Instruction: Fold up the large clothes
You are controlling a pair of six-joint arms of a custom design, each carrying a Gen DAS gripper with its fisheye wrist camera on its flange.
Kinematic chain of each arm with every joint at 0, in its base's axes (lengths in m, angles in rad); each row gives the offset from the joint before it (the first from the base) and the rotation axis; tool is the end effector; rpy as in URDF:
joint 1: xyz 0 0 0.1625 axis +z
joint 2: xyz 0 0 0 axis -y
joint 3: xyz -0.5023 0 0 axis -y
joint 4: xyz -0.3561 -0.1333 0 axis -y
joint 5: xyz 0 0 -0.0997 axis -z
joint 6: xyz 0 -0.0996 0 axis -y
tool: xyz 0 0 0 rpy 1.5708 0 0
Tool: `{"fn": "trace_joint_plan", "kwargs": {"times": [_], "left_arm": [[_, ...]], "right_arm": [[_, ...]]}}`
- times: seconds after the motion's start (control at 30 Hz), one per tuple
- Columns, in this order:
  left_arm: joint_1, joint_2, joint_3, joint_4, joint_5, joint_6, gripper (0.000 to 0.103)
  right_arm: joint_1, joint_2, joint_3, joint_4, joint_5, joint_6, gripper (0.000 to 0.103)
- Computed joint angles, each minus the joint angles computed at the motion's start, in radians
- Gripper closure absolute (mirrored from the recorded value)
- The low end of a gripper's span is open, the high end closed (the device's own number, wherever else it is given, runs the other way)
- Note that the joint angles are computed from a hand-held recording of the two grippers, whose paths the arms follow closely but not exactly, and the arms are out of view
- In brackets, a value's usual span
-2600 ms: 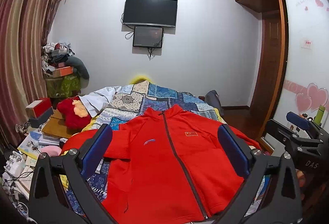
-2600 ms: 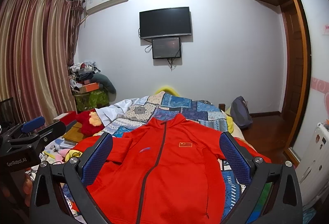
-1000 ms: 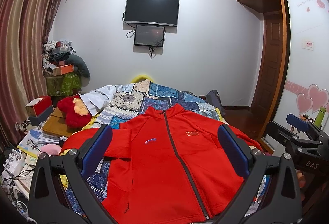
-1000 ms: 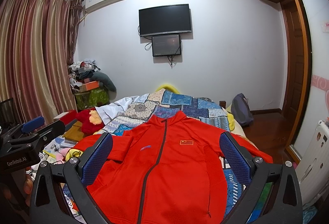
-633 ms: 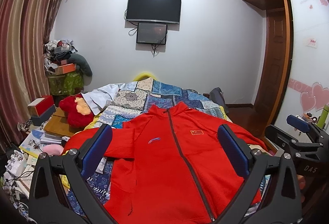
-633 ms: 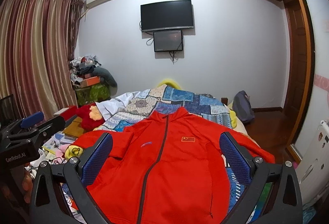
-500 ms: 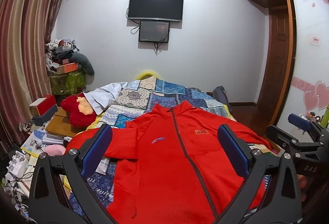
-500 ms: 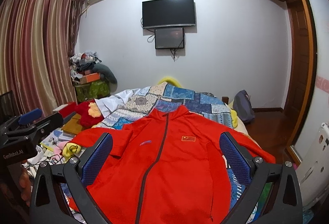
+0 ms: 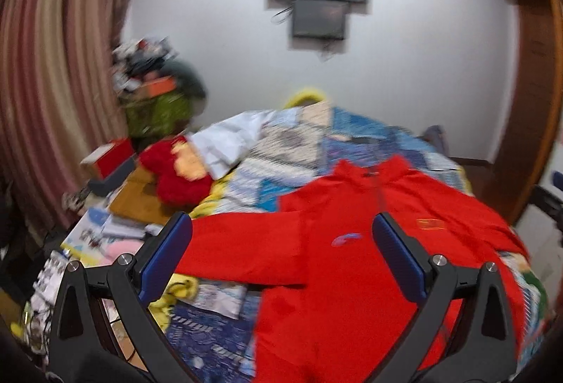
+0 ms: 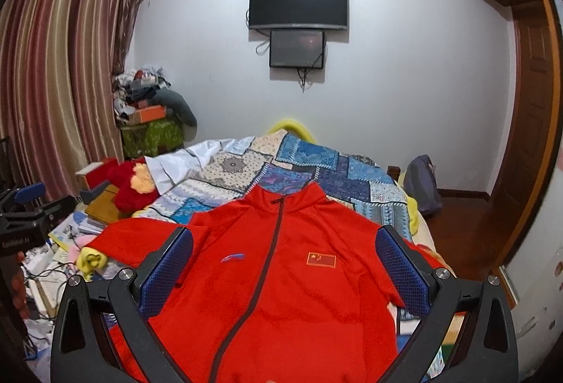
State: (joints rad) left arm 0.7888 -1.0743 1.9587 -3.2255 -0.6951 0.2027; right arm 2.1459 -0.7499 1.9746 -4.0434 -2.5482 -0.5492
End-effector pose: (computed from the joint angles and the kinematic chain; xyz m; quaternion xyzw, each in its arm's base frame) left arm -0.2605 -0.5600 0.3523 0.2564 0.8149 -0.4383 0.2794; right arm 0.3541 -0.4531 0.2467 0.1499 -0.7525 0.5207 0.3743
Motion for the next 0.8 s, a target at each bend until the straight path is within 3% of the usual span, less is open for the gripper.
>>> {"fn": "trace_joint_plan", "kwargs": {"times": [0.17,0.37,0.47,0.63,0.8], "left_arm": [[0.153,0.060,-0.165,0.177,-0.019,-0.112,0.000],[0.283,0.121,-0.278,0.377,0.021,-0.188,0.000],[0.342,0.120,-0.295,0.476,-0.055,-0.288,0.000],[0.405,0.093,-0.285,0.604,-0.265,-0.454,0.001],[0.438,0.104,-0.316,0.656,-0.410,-0.499,0.016]], "right_arm": [[-0.089,0.007,-0.107,0.224,0.038,0.026,0.000],[-0.186,0.058,-0.220,0.437,0.081,0.066,0.000],[-0.237,0.082,-0.279,0.622,0.119,0.153,0.000],[-0.308,0.114,-0.378,0.922,0.200,0.292,0.000],[-0.349,0.155,-0.462,1.093,0.269,0.362,0.000]]}}
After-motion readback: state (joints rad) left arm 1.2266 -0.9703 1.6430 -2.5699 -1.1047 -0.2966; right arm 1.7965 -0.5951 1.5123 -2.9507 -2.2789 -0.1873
